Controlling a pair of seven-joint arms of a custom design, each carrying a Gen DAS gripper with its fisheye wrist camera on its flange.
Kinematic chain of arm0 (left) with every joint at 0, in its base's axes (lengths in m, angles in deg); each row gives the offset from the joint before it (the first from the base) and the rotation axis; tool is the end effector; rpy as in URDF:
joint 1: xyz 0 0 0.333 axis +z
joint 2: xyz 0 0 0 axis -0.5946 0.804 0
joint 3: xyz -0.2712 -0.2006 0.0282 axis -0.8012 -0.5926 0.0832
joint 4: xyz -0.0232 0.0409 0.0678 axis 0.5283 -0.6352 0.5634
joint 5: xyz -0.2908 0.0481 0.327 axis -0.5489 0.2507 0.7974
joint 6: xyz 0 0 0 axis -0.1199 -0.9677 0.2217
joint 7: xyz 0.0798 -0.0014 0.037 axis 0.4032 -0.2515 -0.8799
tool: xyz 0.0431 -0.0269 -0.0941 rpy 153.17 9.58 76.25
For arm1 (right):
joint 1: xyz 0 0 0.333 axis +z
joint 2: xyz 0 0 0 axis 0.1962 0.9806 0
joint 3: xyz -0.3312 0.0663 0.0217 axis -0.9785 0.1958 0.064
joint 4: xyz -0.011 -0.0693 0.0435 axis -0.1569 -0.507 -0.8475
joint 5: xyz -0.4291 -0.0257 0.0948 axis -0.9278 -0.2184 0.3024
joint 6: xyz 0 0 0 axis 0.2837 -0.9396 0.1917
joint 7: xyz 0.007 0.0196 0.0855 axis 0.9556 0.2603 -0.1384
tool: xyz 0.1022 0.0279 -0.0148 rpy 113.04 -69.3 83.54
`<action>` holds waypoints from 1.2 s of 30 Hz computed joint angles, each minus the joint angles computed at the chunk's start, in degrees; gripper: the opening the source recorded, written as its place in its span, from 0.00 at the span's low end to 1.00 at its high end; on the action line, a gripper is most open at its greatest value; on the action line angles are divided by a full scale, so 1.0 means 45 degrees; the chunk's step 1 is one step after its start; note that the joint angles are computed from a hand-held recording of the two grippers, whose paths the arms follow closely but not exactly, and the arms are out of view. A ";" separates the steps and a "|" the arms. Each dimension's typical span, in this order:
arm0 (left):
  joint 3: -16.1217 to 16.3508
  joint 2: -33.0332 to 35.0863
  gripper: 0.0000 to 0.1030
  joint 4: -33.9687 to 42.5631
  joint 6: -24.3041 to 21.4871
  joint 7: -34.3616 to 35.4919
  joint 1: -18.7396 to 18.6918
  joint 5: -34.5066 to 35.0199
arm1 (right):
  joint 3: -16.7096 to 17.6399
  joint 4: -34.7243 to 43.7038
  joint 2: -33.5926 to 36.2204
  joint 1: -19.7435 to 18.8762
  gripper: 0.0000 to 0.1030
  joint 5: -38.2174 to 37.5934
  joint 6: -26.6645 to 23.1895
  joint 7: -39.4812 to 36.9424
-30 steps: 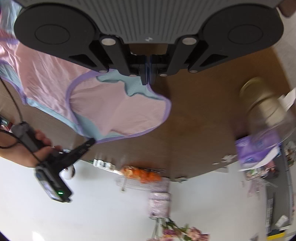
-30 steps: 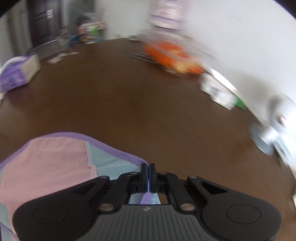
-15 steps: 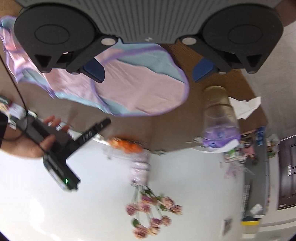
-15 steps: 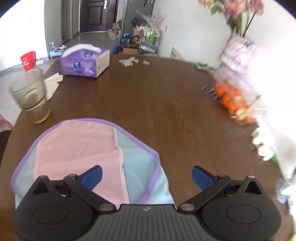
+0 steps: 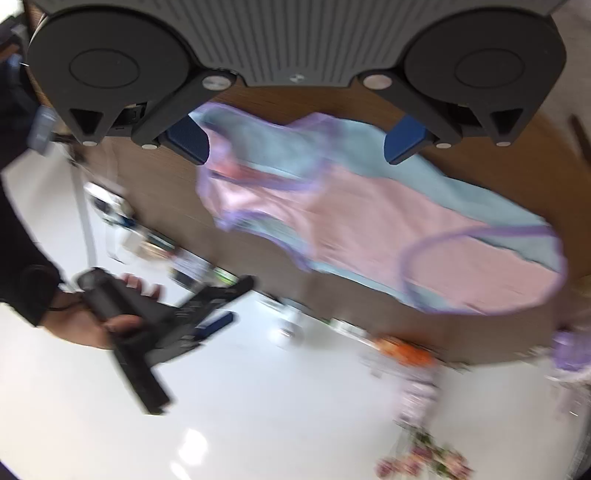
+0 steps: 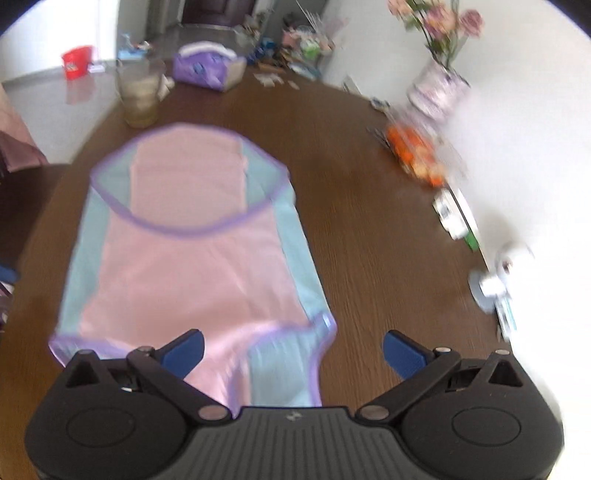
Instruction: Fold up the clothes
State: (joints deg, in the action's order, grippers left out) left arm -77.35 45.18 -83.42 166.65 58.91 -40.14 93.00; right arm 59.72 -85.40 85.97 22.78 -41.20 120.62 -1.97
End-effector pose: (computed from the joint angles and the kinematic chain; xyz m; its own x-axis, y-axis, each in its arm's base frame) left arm 0.2837 -0.3399 0.4431 0.2486 -0.8939 0.3730 -0.4497 -0.4476 -0.7730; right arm 0.6095 0.1550 0.5084 0.9571 0.0119 0.2895 0.1502 -0.8747 -0.4608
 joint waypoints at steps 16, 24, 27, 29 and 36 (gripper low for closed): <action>-0.2501 0.7195 0.86 0.4757 -0.3982 0.1875 0.1910 0.4182 | 0.0208 0.2700 0.3535 -0.1898 0.84 -0.1481 -0.0966 0.1473; -0.1005 0.7615 0.56 0.4782 -0.3397 0.5986 0.0592 0.4053 | 0.0379 0.3603 0.4115 -0.2328 0.69 -0.1284 -0.2667 0.0513; -0.0230 0.7499 0.03 0.4591 -0.2439 0.6673 0.0182 0.3621 | 0.0390 0.4114 0.4409 -0.2494 0.59 -0.1142 -0.3425 0.0416; 0.0163 0.7523 0.02 0.4615 -0.2355 0.7006 -0.0139 0.3264 | 0.0399 0.4467 0.4592 -0.2633 0.36 -0.1045 -0.4086 0.0327; 0.1289 0.8041 0.02 0.5004 -0.1722 0.8146 -0.1277 0.3183 | 0.0232 0.4190 0.4301 -0.2779 0.06 -0.1190 -0.3960 -0.0511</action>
State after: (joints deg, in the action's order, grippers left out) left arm -71.55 81.37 -60.90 158.90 95.56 -45.89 107.32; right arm 60.76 -66.54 105.32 10.28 -46.55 102.80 -4.28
